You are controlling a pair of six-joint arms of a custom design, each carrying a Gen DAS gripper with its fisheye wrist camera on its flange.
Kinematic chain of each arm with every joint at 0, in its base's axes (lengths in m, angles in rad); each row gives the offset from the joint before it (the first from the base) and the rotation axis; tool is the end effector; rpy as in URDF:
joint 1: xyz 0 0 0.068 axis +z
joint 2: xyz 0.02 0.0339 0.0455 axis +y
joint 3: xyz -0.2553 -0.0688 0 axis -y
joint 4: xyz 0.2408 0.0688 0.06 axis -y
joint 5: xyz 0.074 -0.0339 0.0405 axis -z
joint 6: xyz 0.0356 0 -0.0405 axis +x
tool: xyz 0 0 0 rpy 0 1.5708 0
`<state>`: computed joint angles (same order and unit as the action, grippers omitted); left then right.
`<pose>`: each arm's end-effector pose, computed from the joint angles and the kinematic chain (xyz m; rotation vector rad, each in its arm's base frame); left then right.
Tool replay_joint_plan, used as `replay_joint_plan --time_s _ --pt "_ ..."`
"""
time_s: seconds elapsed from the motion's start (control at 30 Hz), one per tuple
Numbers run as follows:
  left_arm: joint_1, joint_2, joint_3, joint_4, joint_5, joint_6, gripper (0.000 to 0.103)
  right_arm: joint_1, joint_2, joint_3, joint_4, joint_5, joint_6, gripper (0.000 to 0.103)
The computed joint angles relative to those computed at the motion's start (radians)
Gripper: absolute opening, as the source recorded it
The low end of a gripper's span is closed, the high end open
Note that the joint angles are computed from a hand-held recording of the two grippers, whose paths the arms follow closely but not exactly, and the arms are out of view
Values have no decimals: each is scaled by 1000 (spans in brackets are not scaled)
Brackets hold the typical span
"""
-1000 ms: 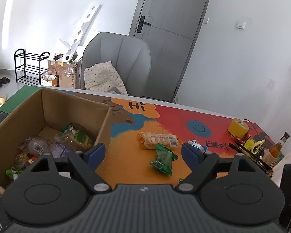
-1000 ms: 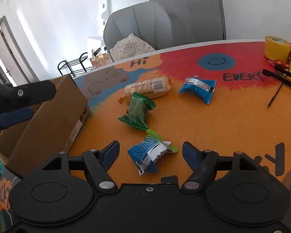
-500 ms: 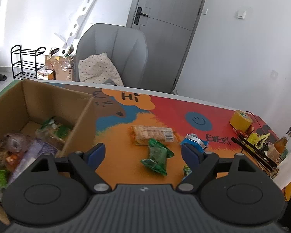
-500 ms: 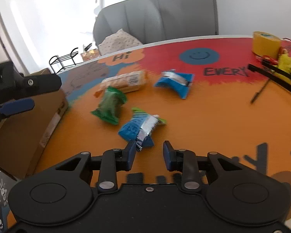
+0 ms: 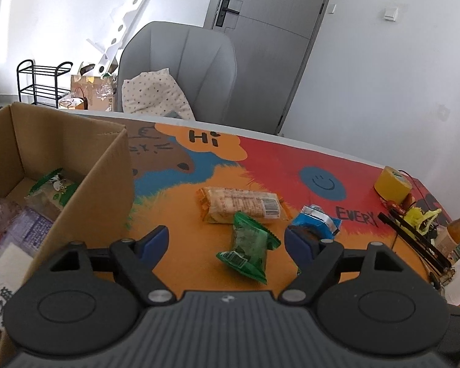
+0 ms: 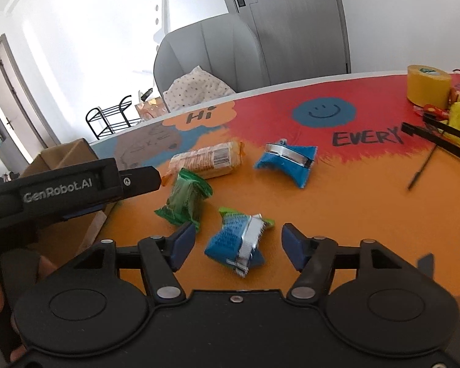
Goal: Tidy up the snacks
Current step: 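Grasp the green packet with the left tool while the right tool grasps the blue packet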
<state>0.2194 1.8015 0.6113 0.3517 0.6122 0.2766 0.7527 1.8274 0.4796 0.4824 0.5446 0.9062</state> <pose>0.2899 0.0437 0.0841 0.3372 2.2435 -0.4780 0.2055 0.1672 0.0593 0.4076 2.2505 0.1887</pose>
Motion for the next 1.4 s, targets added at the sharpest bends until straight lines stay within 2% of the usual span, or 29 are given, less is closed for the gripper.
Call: replay_joint_plan --time_s 0.03,0.1,0.2,0.33,0.47,0.6,0.63,0.7,0.8,1.0,1.4 --pt "-5 7 2 7 -4 -4 82 -6 12 11 -13 -5 2 57" --pt "-17 23 11 11 -11 -6 81 -16 27 6 -3 -19 8 44" --pt "-41 52 18 25 -24 -12 78 -8 20 -27 17 -3 20 43" --pt "-75 103 27 59 -50 -21 66 -2 -3 -51 -10 27 40 43" --pt "-99 149 40 88 -79 -32 62 -6 -16 -72 0 26 36 42" --pt "-118 184 45 122 -101 -37 50 -10 -16 -81 15 25 32 40" --pt "-124 188 36 149 -111 -35 41 -9 -16 -83 18 27 33 40" --pt "-129 189 28 164 -121 -29 38 -11 -17 -91 32 26 36 34" --pt "-122 174 31 136 -108 -21 31 -8 -25 -99 40 35 38 34" --pt "-86 127 14 92 -80 0 31 11 -53 -103 38 54 37 33" --pt "46 6 -4 -23 34 62 31 74 -139 -60 -69 111 38 33"
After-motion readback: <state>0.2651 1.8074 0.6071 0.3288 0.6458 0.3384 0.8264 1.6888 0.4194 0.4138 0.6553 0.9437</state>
